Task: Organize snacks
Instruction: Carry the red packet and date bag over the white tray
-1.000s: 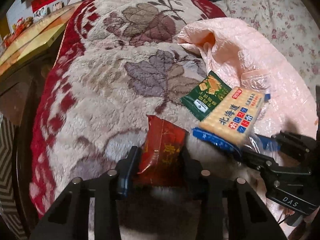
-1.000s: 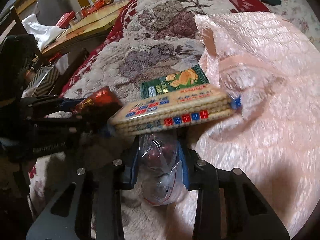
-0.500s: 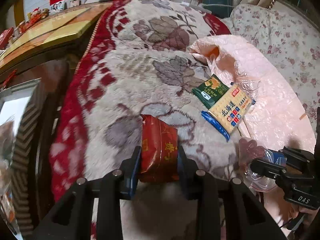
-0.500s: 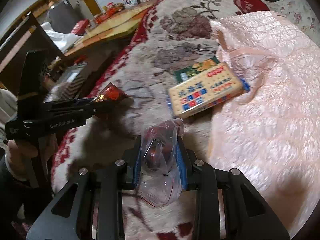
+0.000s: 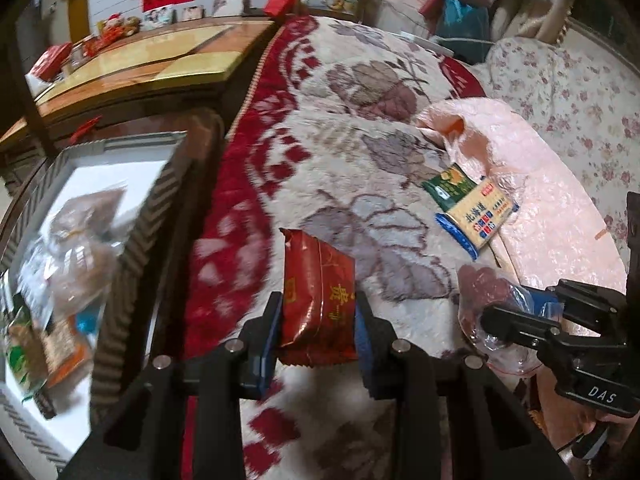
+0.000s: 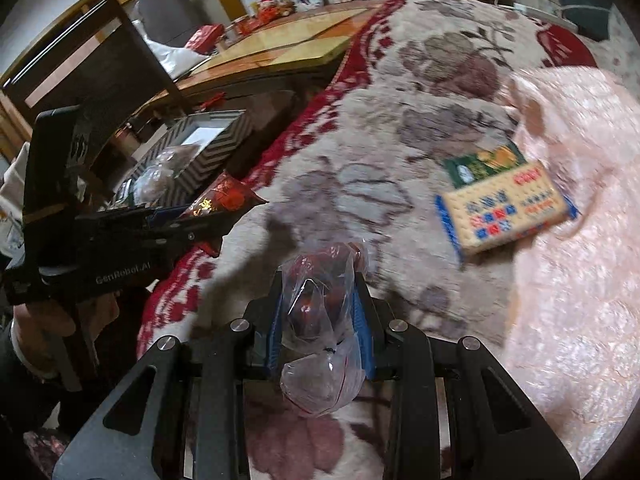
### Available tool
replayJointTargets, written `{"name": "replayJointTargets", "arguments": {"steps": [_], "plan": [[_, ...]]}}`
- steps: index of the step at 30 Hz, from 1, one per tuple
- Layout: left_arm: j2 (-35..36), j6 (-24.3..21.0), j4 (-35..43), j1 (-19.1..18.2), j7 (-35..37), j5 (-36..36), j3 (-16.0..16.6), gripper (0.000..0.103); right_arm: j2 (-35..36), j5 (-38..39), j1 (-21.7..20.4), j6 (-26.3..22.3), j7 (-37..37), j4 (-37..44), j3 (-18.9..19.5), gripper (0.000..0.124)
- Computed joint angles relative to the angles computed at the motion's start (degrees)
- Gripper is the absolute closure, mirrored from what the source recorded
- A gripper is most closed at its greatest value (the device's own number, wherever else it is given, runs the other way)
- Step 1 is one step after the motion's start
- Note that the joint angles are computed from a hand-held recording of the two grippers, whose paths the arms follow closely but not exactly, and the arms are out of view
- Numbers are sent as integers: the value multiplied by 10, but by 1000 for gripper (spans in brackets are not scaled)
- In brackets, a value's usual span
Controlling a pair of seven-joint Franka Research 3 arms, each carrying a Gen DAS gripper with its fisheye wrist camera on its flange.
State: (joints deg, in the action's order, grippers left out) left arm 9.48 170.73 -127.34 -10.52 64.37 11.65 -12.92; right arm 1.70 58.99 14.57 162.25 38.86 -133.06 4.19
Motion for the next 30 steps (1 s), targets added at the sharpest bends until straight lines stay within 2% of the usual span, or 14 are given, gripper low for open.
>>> {"name": "replayJointTargets", "arguments": {"steps": [5, 8, 19, 30], "plan": [[-33, 8, -31, -21, -95, 100, 45, 67, 7, 9, 11, 7, -3, 12, 10, 95], [-49, 11, -43, -16, -147, 156, 54, 67, 15, 10, 17, 8, 1, 22, 15, 95], [-85, 15, -74, 28, -255, 254, 51, 67, 32, -51, 35, 7, 39, 49, 31, 95], [-105, 18, -96, 62, -291, 276, 49, 67, 58, -110, 48, 2, 74, 87, 45, 95]]}}
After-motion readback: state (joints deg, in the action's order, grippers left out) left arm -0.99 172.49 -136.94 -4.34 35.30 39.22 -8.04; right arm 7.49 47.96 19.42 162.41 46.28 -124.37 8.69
